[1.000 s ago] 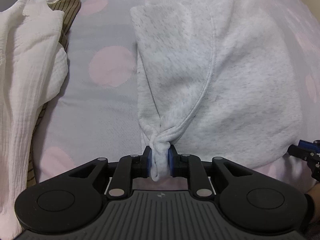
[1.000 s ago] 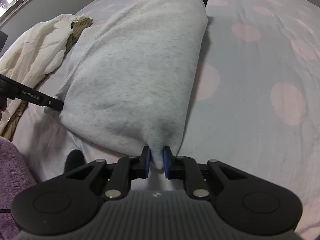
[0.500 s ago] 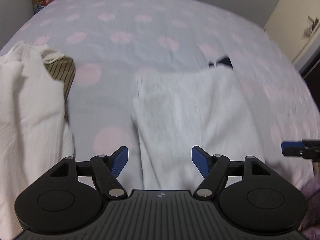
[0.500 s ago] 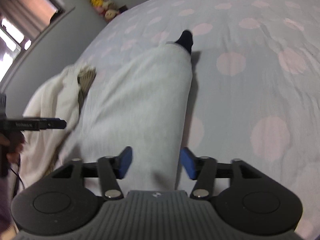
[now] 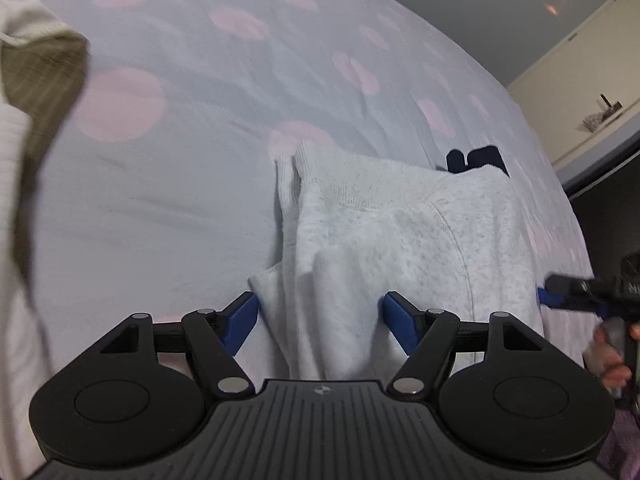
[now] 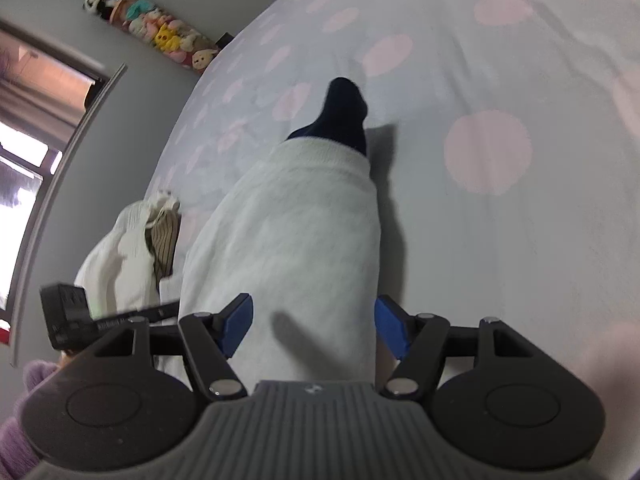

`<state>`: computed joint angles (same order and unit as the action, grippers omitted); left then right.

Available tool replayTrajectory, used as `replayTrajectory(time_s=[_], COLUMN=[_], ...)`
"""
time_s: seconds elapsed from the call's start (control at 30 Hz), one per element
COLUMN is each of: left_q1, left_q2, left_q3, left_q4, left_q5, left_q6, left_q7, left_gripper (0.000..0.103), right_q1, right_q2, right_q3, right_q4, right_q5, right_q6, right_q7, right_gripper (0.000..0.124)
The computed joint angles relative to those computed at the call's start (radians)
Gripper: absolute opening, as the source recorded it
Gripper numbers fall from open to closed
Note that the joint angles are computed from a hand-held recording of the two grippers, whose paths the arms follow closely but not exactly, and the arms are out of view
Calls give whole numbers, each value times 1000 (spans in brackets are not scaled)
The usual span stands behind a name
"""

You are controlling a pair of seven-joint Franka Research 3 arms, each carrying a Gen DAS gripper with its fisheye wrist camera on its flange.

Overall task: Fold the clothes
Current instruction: 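Grasp the folded sweatshirt with both grippers at its edge, then lift the folded sweatshirt with both grippers and carry it toward the clothes stack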

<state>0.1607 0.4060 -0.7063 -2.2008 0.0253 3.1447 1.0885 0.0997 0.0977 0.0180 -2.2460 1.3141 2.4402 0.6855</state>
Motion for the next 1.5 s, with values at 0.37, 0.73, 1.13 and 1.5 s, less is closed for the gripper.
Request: replayTrajectory(time_s=[0.37, 0.73, 1.13, 1.5], left_q1=[78, -77, -603, -726], left_q2=[129, 38, -280, -302], left_q3=[-97, 31, 529, 546], left_q4=[114, 104, -17, 212], left_q5=[-37, -31, 283, 891], left_q6=[-76, -48, -6, -82], left_q7=[182, 113, -295, -749], left_gripper=[54, 23, 20, 20], right_q1=[-42, -43, -15, -49], right_q2=[214, 188, -113, -547], right_q3=[47, 72, 1, -169], right_q4=[189, 166, -68, -304], right_q5=[-26, -4, 191, 187], right_q6=[-89, -36, -69, -113], right_q7=[11, -35, -274, -412], right_gripper=[69, 39, 30, 30])
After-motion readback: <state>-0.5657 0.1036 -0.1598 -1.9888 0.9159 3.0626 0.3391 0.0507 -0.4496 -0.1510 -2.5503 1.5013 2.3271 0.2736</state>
